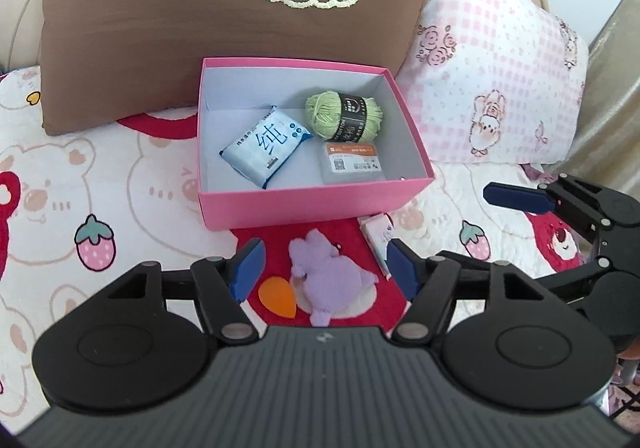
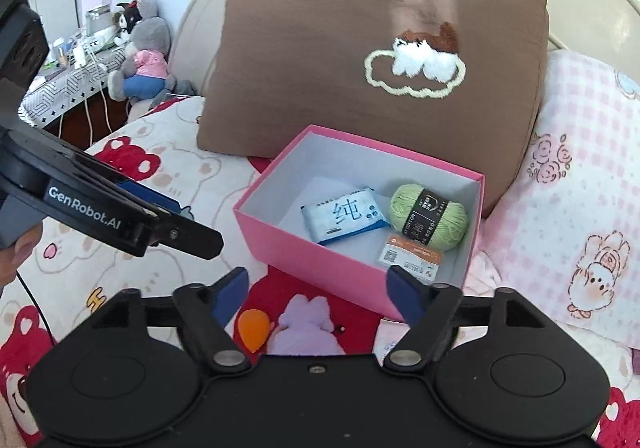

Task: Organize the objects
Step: 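Withdraw the open left gripper from the pink box toward the orange sponge, then lower the open left gripper around the orange makeup sponge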

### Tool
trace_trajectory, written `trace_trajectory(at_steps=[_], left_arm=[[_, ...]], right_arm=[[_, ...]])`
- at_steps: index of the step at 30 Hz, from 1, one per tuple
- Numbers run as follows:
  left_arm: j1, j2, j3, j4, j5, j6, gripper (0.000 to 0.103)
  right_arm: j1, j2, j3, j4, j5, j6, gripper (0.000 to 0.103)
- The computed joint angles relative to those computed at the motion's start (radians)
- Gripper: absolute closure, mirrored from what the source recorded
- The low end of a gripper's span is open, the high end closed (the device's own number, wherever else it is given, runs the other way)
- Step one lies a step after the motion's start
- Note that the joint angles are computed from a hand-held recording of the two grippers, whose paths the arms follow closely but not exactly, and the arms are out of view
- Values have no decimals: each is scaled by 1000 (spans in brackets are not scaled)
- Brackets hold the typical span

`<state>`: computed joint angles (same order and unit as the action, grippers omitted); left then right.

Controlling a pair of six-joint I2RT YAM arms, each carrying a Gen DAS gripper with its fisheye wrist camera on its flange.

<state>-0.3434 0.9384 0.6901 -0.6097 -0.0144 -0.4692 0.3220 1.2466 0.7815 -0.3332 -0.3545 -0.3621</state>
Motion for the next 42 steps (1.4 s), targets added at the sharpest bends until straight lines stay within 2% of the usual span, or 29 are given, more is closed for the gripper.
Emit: trace_trajectory(at_steps=[6, 11, 14, 23, 28, 34, 40, 42], left_arm=[[-35, -67, -26, -53, -11, -33, 30], [-58, -79, -40, -54, -15, -34, 21], [-61, -104, -67, -49, -3, -56, 19], [-97, -154, -177, 20, 0, -111, 13], [-112, -190, -237, 41, -5, -130, 7], [-144, -227, -302, 45, -59, -173, 3], [-98, -258, -378, 90, -35, -166, 2], [-48, -277, -411, 119, 21, -120, 2]], right_arm=[[-5, -53, -22, -42, -33, -5, 17], [-21, -76, -47, -51, -94, -11, 17], [-24, -69, -49, -67, -118, -10, 17], [47, -70, -115, -45, -48, -28, 17], [55, -88, -166, -1, -47, -45, 17], [83, -91, -250, 106, -18, -46, 16], [140, -55, -295, 201, 33, -29, 16], [164, -34, -324, 265, 54, -26, 16]])
